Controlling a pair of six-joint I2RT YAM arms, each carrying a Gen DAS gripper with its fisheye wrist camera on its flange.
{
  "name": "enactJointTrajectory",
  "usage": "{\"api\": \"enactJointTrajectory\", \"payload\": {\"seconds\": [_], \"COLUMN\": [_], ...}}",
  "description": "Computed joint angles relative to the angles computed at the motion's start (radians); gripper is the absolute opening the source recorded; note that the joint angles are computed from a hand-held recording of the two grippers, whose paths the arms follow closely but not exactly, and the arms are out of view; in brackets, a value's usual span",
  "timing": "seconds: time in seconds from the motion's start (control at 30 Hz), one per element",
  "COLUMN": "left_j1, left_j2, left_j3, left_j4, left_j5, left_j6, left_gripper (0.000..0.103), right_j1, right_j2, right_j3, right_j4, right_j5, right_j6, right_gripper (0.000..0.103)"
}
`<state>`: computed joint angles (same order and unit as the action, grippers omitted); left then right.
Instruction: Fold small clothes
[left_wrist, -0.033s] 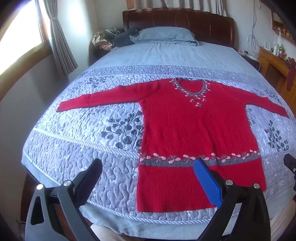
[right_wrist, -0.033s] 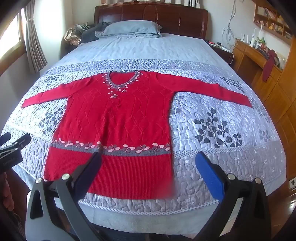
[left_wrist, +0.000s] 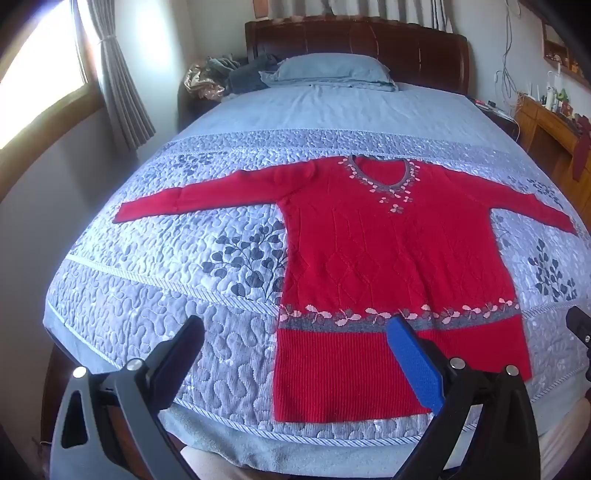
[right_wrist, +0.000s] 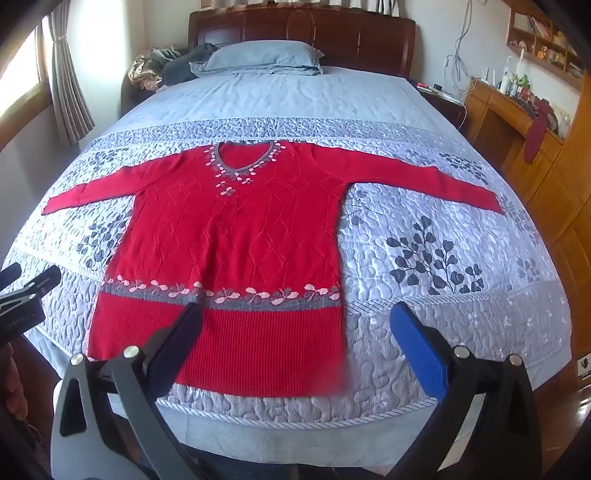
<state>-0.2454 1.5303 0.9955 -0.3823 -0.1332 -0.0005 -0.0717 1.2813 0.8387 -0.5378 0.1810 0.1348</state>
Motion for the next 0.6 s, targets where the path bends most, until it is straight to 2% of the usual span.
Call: {"api": "enactJointTrajectory", "payload": {"seconds": [0.6], "left_j1": [0.007], "left_j2": [0.006], "left_j3": [0.021], "left_j4": [-0.002], "left_j5": [0.007], "left_j6": [0.006], "left_gripper": [0.099], "right_j1": [-0.02], "right_j2": [0.023], "right_j3": [0.023], "right_j4": [-0.003], "right_j5": [-0.009], "right_j6": [-0.001], "right_gripper": [0.101]}}
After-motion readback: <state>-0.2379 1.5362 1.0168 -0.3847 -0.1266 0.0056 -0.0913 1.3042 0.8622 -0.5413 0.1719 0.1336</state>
